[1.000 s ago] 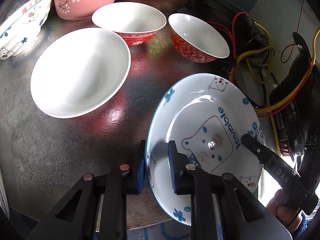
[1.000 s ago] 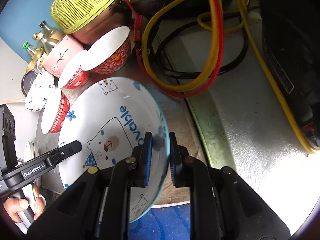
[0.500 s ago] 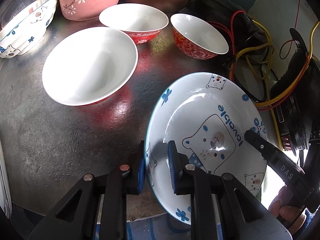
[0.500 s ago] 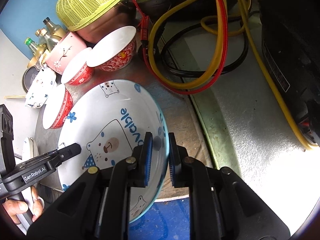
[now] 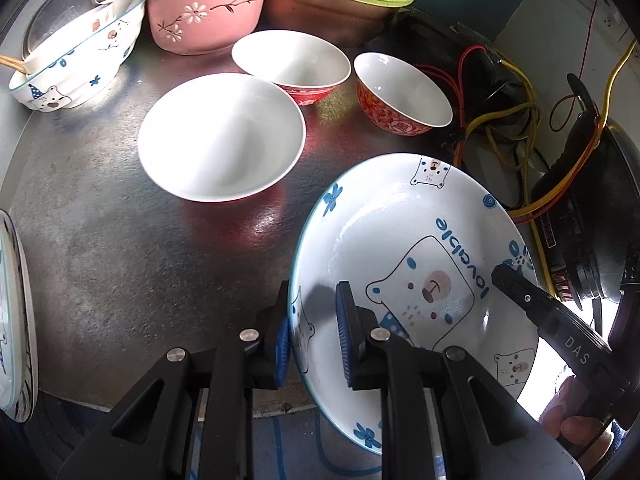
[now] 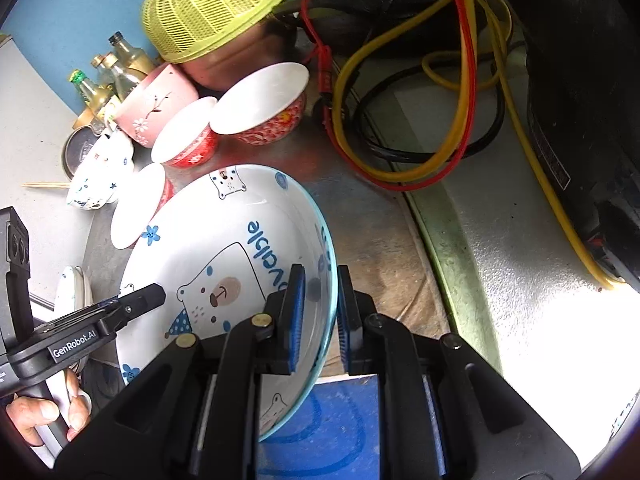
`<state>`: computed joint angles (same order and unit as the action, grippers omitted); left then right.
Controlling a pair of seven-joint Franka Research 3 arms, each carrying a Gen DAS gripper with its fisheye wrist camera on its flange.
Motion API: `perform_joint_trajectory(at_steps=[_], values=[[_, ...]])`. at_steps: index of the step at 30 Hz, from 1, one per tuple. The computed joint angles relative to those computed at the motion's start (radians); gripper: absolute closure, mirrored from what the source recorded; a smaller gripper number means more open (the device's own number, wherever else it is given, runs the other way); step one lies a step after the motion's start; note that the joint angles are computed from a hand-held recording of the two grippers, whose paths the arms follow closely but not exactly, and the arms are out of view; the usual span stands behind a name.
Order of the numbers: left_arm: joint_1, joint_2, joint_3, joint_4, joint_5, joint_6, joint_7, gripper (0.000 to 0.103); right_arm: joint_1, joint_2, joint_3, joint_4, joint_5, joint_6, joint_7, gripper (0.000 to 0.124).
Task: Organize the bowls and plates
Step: 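Carry the deep plate with the right gripper toward the plate stack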
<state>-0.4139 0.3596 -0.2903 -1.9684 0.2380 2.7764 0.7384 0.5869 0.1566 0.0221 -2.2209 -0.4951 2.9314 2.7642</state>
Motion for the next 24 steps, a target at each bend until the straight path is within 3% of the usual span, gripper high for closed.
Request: perform_joint_trajectory(at_steps=[10,24], values=[[0.008,-0.120,0.017,-0.133,0.027,0.055,-0.067,0.084,0.027,-0.005,0.017,0.037,-0.054,-0.028,0.030,0.108],[0.058,-0.302,0.037,-0.347,0.087,0.121,-0.215,0.084,0.080,0.071,0.049,0.171,-0.007,-0.075,-0.085,0.108]])
